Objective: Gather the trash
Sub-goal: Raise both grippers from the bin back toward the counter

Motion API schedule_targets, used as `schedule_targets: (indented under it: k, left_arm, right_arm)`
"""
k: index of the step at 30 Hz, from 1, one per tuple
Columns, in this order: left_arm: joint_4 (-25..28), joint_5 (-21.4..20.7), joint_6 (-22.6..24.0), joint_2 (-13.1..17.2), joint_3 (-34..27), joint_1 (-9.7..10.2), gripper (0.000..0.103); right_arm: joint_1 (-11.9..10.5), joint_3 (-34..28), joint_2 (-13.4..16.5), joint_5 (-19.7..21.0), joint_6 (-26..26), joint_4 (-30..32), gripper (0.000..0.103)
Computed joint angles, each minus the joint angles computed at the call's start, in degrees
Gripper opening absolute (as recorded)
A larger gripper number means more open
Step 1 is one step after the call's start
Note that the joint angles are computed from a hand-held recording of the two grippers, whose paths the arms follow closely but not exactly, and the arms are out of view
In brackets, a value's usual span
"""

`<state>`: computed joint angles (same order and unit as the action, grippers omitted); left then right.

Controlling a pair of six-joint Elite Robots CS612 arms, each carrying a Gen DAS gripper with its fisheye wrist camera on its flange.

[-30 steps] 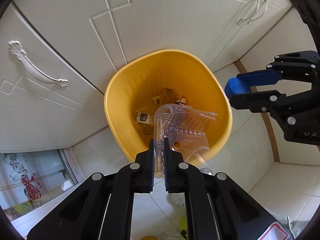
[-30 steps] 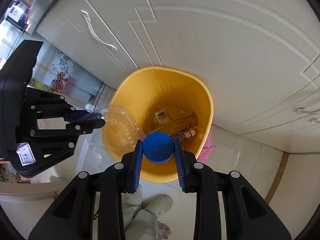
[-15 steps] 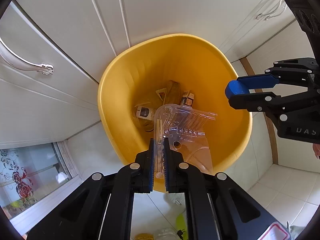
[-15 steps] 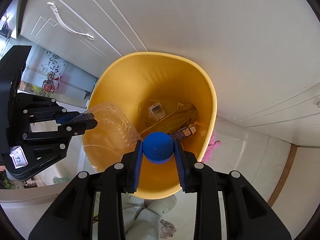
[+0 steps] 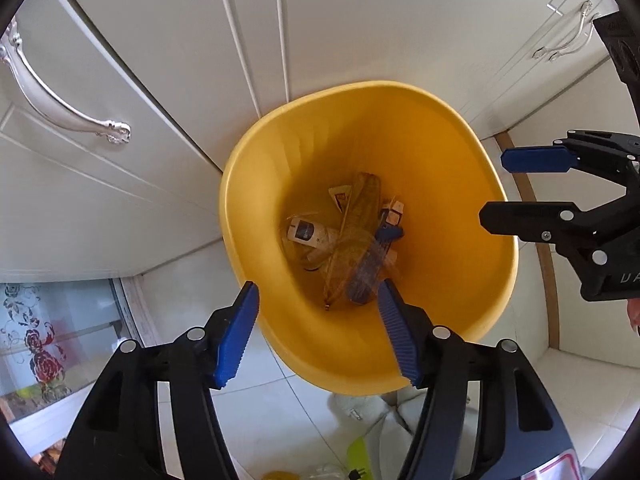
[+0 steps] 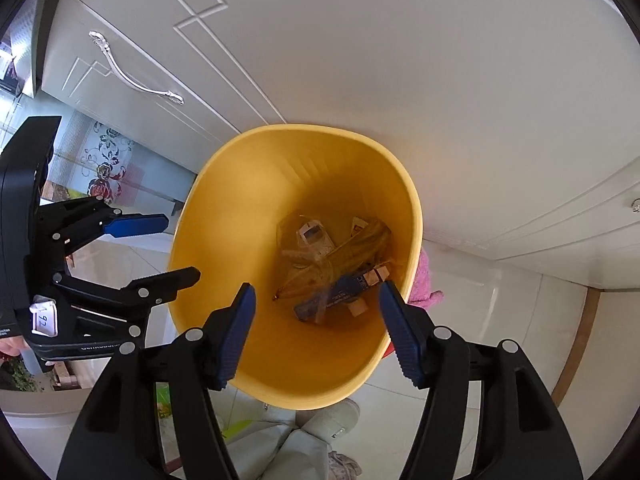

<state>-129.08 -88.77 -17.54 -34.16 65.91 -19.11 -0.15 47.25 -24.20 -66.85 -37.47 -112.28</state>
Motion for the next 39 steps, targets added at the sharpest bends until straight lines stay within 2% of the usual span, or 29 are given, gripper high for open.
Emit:
schedule_targets:
  k: [13, 20, 22, 24, 25, 29, 34, 39]
  left_arm:
    - [0.96, 0.97, -0.94, 0.06, -0.81, -0.15, 0.063]
    - [1.07, 3.05, -5.19, -0.96, 0.44, -0.48, 0.085]
    - [1.04, 4.06, -6.71, -1.40, 1.04, -0.67, 0.088]
    - [1.66, 6.19, -8.58, -2.01, 1.65, -1.16, 0.091]
    - [1.82, 7.28, -9.36, -2.38, 2.06, -1.38, 0.093]
    - [0.88, 7.65, -13.82, -4.26, 4.41, -1.80, 0.094]
    - [-1.37, 7.38, -19.40, -7.55, 8.03, -2.34, 0.095]
    - [-2.57, 9.41, -24.12, -11.19, 10.84, -3.38, 0.097]
  right_arm:
    - [-0.18, 0.62, -0.73, 0.93, 0.10, 0.02, 0.065]
    - [-0.01, 4.43, -2.88, -0.33, 2.39, -4.92, 0.065]
    - [-0.04, 6.31, -3.86, -1.02, 4.51, -7.92, 0.070]
    - [-0.24, 8.73, -5.10, -1.02, 7.00, -11.98, 0.081]
    - [-0.36, 9.96, -5.73, -0.79, 8.16, -14.00, 0.082]
    - [-0.89, 13.16, -7.95, 1.26, 11.35, -17.18, 0.084]
    - [-0.98, 18.10, -11.95, -0.40, 11.65, -22.62, 0.084]
    - [-1.53, 22.95, -16.41, -0.71, 12.95, -28.69, 0.084]
